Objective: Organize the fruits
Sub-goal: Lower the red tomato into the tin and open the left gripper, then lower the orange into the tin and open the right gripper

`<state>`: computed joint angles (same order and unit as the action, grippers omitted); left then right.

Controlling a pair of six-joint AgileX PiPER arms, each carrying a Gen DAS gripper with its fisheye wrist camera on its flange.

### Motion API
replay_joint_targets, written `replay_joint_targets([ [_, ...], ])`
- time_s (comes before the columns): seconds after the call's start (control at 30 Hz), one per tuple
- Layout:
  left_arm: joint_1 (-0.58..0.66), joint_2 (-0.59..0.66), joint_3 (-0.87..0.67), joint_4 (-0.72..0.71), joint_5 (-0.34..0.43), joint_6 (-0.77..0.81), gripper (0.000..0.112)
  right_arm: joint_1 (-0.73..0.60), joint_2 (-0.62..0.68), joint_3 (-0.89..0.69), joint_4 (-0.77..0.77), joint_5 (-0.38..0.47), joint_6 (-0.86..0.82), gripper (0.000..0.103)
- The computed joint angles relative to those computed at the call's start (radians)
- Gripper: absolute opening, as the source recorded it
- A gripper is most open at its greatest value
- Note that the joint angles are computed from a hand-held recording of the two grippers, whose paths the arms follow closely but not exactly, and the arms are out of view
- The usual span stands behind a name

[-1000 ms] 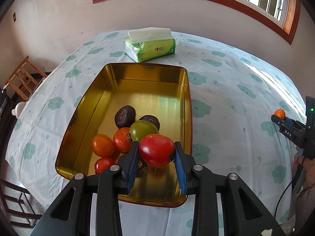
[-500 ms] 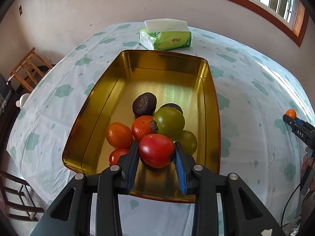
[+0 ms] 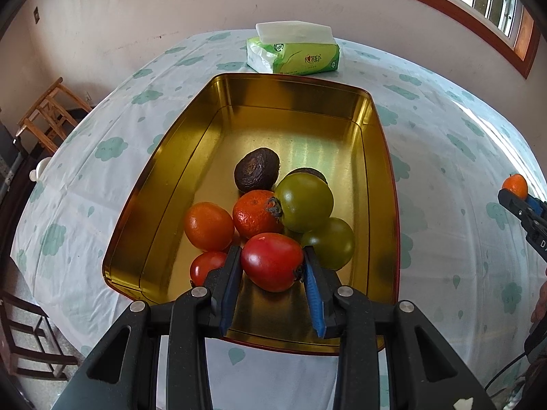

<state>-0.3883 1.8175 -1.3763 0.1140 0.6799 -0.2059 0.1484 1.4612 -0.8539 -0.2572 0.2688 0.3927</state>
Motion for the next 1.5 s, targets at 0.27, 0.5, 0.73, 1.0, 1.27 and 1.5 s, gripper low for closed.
replay_joint_targets([
  [0.27,0.003,0.001,-0.002,-0.015,0.000,0.009,0.034,0.164,-0.003,-0.056,-0.039,0.023,0.071,0.042],
  [0.5,0.016,-0.030,0.015,-0.028,-0.019,0.033,0.046,0.266,0.027,-0.116,-0.062,0.043,0.103,0.042],
  [0.73,0.062,-0.091,0.035,-0.060,-0.045,0.082,0.054,0.338,0.071,-0.172,-0.037,0.056,0.069,0.042],
  [1.0,0.143,-0.142,0.068,-0.026,-0.059,0.075,0.062,0.413,0.153,-0.256,0.002,0.074,0.019,0.042],
  [1.27,0.202,-0.151,0.095,-0.029,-0.037,0.083,0.065,0.475,0.255,-0.346,0.018,0.113,-0.003,0.042],
  [1.5,0.220,-0.164,0.109,-0.027,-0.030,0.083,0.073,0.493,0.320,-0.403,-0.029,0.133,0.049,0.042],
])
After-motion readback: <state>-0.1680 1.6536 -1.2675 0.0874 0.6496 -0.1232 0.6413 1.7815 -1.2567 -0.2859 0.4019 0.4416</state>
